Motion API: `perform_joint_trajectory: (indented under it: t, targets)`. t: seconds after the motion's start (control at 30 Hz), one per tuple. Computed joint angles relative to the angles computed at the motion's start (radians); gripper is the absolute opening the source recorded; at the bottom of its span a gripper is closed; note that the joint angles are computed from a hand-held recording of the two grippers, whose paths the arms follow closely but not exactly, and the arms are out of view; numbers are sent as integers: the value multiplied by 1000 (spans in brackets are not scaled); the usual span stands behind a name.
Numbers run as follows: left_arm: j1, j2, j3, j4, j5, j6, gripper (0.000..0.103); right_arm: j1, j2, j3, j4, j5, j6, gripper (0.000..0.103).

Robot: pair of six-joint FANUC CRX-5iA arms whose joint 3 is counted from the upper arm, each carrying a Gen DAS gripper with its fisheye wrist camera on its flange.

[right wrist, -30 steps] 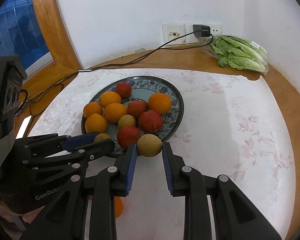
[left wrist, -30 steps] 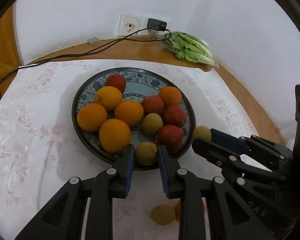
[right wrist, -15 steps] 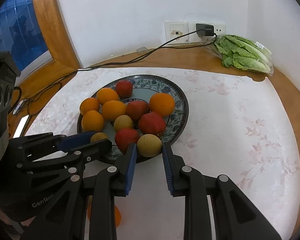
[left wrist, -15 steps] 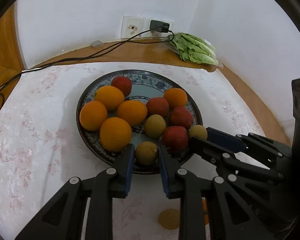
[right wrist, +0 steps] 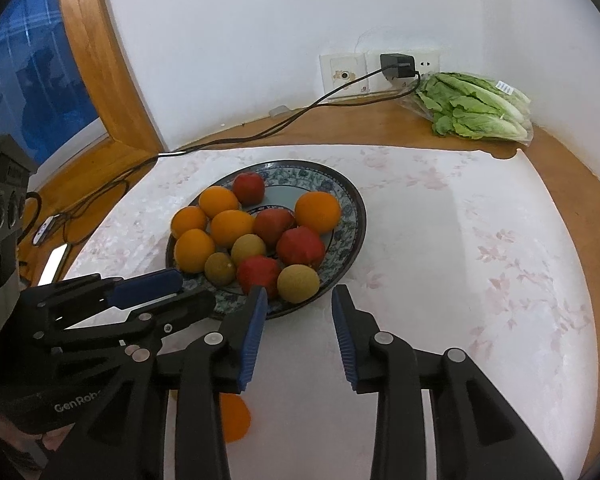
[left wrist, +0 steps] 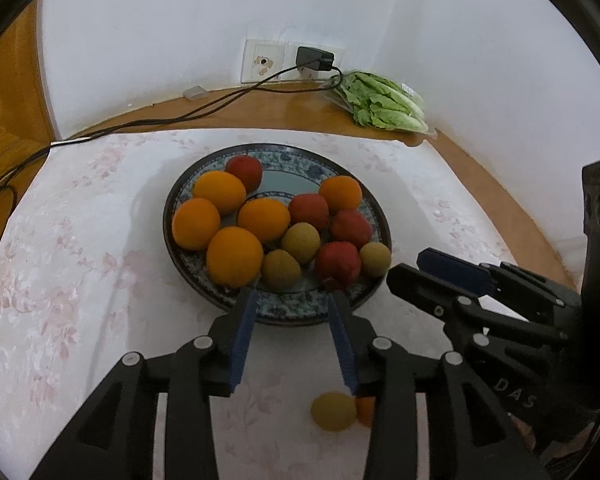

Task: Organize fruits
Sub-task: 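Move both open grippers back toward the last orange and small pear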

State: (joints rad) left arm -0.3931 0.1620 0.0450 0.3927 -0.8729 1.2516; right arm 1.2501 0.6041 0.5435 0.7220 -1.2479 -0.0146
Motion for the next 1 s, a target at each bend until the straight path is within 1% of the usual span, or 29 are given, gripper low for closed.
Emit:
perform_joint_trajectory:
  t: [0.13, 0.3, 0.43, 0.73, 0.87, 1.0]
  targets:
    - [4, -16, -13, 0, -17, 2, 40, 15, -7, -4, 8, -9, -12, 39]
    - [11, -43, -39, -3, -27, 8, 40, 38, -10, -6, 14, -17, -26, 39]
    - [21, -61, -60, 9, -40, 8, 40, 54, -12, -16, 17, -13, -63, 39]
    - [34, -108, -110, 14, -37, 4, 41, 76, -16, -38, 5, 15, -126, 40]
    - [41, -118, -123, 10, -41, 13, 41, 84, -13, -36, -4, 22, -129, 44]
    - [47, -123, -131, 7, -43, 23, 41, 85, -2, -24, -19, 26, -117, 44]
